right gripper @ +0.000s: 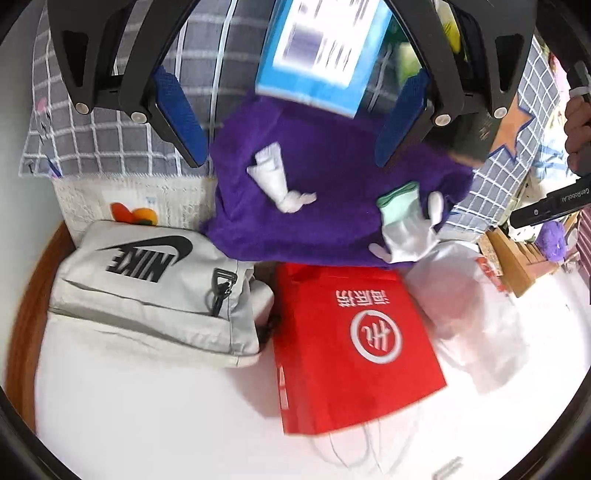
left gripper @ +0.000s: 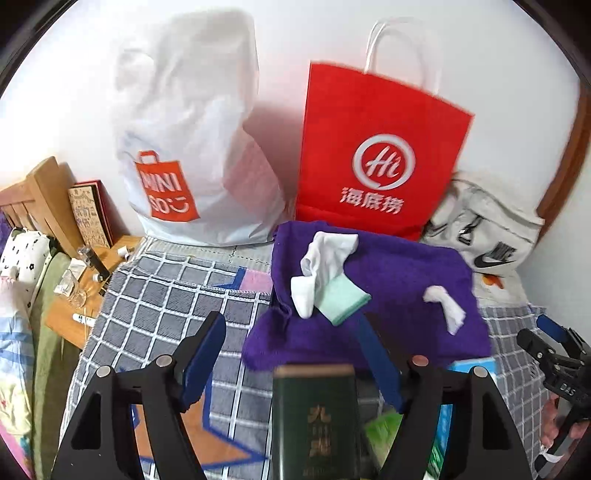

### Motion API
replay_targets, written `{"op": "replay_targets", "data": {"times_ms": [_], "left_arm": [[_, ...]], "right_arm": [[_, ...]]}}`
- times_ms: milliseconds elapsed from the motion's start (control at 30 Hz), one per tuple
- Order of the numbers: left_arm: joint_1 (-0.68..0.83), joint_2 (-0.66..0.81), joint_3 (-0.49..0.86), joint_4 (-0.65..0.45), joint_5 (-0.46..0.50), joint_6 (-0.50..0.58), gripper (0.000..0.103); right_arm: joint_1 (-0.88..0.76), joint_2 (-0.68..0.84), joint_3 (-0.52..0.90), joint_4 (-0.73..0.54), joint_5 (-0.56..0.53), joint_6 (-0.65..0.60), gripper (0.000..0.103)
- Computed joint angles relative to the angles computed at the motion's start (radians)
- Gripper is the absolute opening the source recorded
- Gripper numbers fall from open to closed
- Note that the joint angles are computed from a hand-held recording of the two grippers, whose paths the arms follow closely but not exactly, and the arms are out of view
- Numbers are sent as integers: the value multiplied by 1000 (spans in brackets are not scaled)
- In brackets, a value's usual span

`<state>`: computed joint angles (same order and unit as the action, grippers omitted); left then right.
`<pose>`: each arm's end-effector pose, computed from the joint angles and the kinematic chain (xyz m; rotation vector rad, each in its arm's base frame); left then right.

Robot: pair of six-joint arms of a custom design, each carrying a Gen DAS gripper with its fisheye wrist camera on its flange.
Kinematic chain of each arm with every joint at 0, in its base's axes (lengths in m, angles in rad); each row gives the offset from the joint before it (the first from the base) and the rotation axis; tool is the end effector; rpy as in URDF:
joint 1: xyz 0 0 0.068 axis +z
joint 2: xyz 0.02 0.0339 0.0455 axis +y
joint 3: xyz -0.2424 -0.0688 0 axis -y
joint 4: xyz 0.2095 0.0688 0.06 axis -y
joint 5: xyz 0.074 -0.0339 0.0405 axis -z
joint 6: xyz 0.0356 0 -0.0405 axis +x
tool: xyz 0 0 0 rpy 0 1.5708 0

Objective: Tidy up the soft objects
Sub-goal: 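Withdraw both tools from the towel back toward the table items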

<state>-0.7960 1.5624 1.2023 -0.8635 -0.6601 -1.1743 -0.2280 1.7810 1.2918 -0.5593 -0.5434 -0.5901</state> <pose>0.2044 -0.1776 0.2422 -0.5944 2.3362 0.1040 0.3313 -0.0580 0.2145 -0.6162 2.3602 0.3632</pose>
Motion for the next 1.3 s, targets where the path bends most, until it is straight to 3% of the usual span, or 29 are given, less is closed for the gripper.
{"op": "replay_targets", "data": {"times_ms": [133, 267, 500, 633, 733, 900, 1033, 1167, 1233, 1267, 1300], "left_arm": [[-182, -53, -25, -97, -119, -149, 72], [-315, -41, -25, -205, -139, -321, 72], [-516, 30, -74, -347, -72, -654, 72], [-628, 58, -140, -345, -45, -819, 72], [-679, 80, -178, -329, -23, -906, 72], [-719, 103, -234, -246, -9, -940, 72], [-724, 109, -257, -190, -14, -921, 72], [-725, 121, -268, -146, -11, -896, 72], [-722, 125, -273, -128, -5, -883, 72], [-720, 125, -277, -121, -3, -879, 72], [-717, 124, -283, -111, -1, -874, 72]], "right_arm": [[-82, -144, -150, 1, -40, -65, 91], [-190, -258, -272, -79, -88, -166, 91], [-364, -409, -441, -237, -180, -434, 90], [-431, -492, -549, -276, -180, -567, 89], [-480, -510, -610, -322, -173, -694, 75], [-578, -515, -683, -386, -154, -891, 54], [-638, -493, -693, -462, -147, -1031, 51], [-565, -512, -748, -330, -123, -894, 51], [-521, -480, -759, -283, -103, -833, 45], [-503, -467, -768, -260, -97, -814, 33], [-491, -458, -771, -248, -92, -804, 29]]}}
